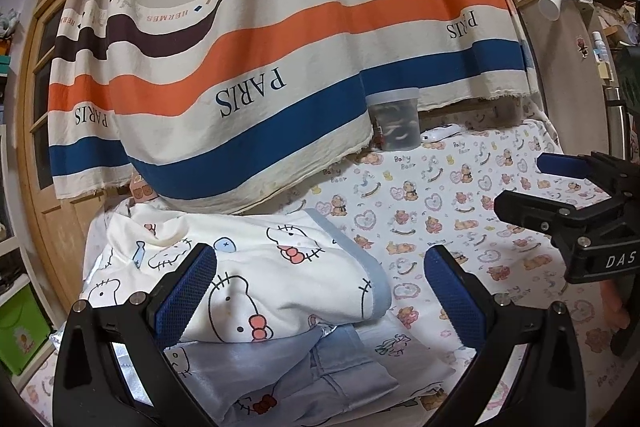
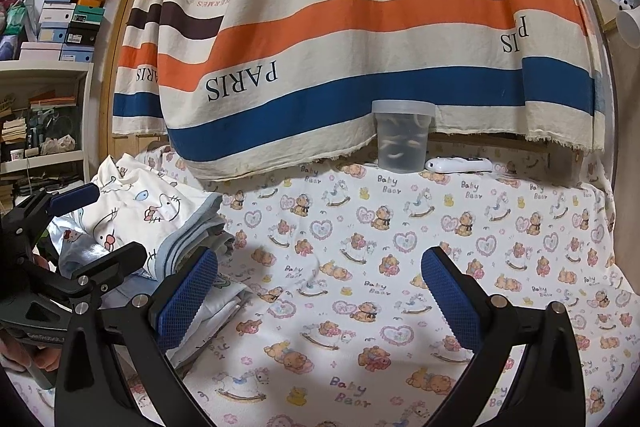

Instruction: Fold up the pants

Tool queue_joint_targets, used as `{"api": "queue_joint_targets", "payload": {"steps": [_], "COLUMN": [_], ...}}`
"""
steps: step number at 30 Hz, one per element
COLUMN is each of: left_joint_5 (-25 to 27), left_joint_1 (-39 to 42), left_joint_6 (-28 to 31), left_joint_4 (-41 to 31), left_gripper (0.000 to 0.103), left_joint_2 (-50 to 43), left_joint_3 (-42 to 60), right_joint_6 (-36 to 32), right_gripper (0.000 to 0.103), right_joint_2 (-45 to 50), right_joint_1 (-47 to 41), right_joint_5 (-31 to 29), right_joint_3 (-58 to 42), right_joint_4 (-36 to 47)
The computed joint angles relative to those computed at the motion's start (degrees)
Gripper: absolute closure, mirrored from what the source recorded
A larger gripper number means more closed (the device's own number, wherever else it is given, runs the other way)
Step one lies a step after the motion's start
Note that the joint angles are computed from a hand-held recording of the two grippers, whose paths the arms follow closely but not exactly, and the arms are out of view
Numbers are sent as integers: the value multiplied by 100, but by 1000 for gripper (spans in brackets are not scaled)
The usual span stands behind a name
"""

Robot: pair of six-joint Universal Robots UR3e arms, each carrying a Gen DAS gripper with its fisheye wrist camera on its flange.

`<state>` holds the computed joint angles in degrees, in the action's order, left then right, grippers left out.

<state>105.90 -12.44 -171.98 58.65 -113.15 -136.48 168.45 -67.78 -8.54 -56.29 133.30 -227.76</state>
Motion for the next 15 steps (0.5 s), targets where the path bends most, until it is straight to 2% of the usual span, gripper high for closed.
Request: {"api": "queue_joint_targets", "payload": {"steps": [15], "left_joint_5": [-15], "left_joint_1": [43], "left_joint_6": [16], "left_joint_4": [127], "left_gripper": [0], "left_joint_2": [8], "left_joint_3": [-58], "right_joint_6": [0], "right_gripper": [1], "right_joint_2": [31], "right_joint_1": [4], "right_joint_5": [3], "right_joint_3": [-6], "right_joint_4": [-38]}}
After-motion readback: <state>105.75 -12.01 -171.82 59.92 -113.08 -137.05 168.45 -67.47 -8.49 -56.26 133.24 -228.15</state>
